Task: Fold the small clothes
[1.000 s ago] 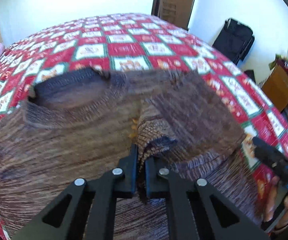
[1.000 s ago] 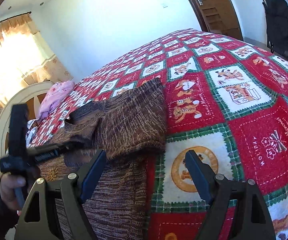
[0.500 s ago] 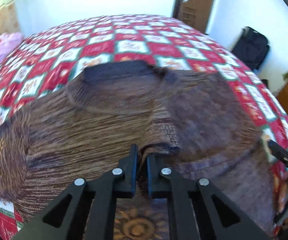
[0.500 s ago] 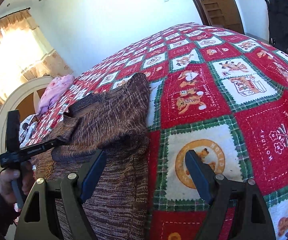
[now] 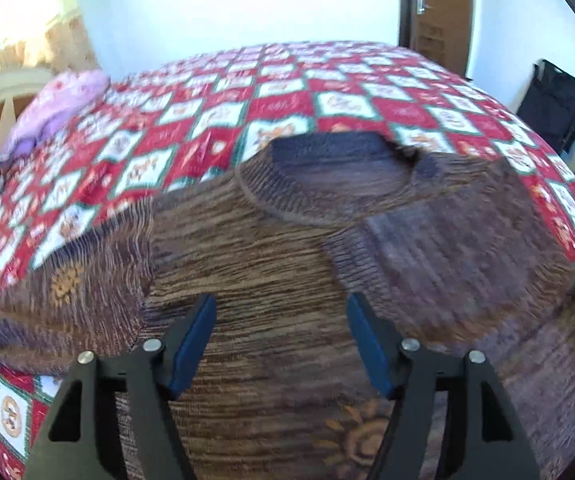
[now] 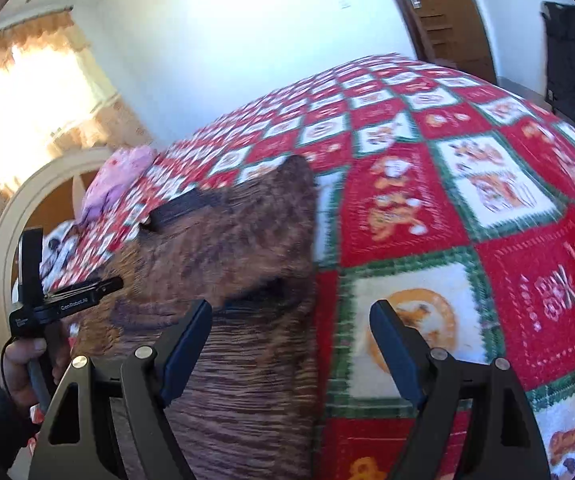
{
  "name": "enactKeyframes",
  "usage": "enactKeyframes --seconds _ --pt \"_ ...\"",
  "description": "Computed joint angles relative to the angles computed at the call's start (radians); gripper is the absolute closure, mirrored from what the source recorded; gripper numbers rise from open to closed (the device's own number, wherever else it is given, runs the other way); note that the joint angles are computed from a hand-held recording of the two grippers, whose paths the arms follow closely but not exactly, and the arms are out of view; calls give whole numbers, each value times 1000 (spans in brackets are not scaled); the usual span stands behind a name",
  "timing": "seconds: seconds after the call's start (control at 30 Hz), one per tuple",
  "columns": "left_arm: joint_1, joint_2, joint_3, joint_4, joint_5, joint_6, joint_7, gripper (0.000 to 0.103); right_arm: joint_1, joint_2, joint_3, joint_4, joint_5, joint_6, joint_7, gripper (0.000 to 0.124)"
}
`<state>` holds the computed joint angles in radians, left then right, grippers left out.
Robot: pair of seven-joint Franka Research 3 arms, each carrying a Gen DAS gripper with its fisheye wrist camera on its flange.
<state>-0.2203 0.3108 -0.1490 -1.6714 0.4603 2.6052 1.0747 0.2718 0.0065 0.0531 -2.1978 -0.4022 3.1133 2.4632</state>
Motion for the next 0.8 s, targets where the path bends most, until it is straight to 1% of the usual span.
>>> enactKeyframes --seconds 0.03,0.1,0.13,0.17,0.2,0.23,0.27,0.33,0.37,0.4,0.43,0.5,0.53,0.57,0.6,0.67,0.7,0.73,0.8 --pt "-2 -5 -4 -8 4 12 10 22 6 5 9 24 37 -29 -58 42" --pt "-22 4 -2 -4 43 23 15 21 24 33 24 102 78 -86 -189 42" --pt "-34 8 4 -3 71 22 12 21 33 52 26 140 92 -107 -245 42" --pt "-54 16 17 3 117 10 0 21 40 81 33 183 133 -116 -315 42" --pt "-65 23 24 10 144 -4 -11 21 33 107 49 211 221 -120 -402 42" --pt "-74 28 31 13 171 -14 -23 21 14 142 83 254 341 -163 -510 42" --pt "-82 26 42 3 207 -5 -47 21 10 182 89 312 396 -249 -550 42" --pt "-88 11 63 -24 279 19 -97 19 40 218 52 344 404 -316 -514 42" --pt "-82 -1 68 -41 301 23 -110 18 36 220 60 324 449 -306 -535 42" --pt "-72 -11 63 -53 302 28 -114 18 65 203 33 287 424 -253 -524 42" --pt "-52 -21 53 -68 280 40 -99 18 94 191 6 267 384 -243 -501 42" --pt "-19 -44 38 -97 236 51 -64 18 134 175 -28 259 314 -272 -450 42" --pt "-8 -53 35 -111 225 59 -55 18 143 172 -32 268 298 -302 -435 42" --pt "6 -72 33 -135 211 77 -47 18 151 176 -35 295 280 -350 -412 42" --pt "14 -89 36 -156 212 93 -57 18 152 181 -30 311 281 -364 -405 42" --pt "31 -124 37 -199 207 129 -76 18 155 203 -13 361 294 -361 -418 42" --pt "47 -148 38 -227 195 154 -78 18 167 226 -14 399 276 -369 -413 42" --pt "53 -161 38 -240 197 159 -86 17 178 250 -13 439 265 -377 -418 42" --pt "75 -200 45 -283 207 179 -107 13 171 321 29 537 333 -387 -507 42"
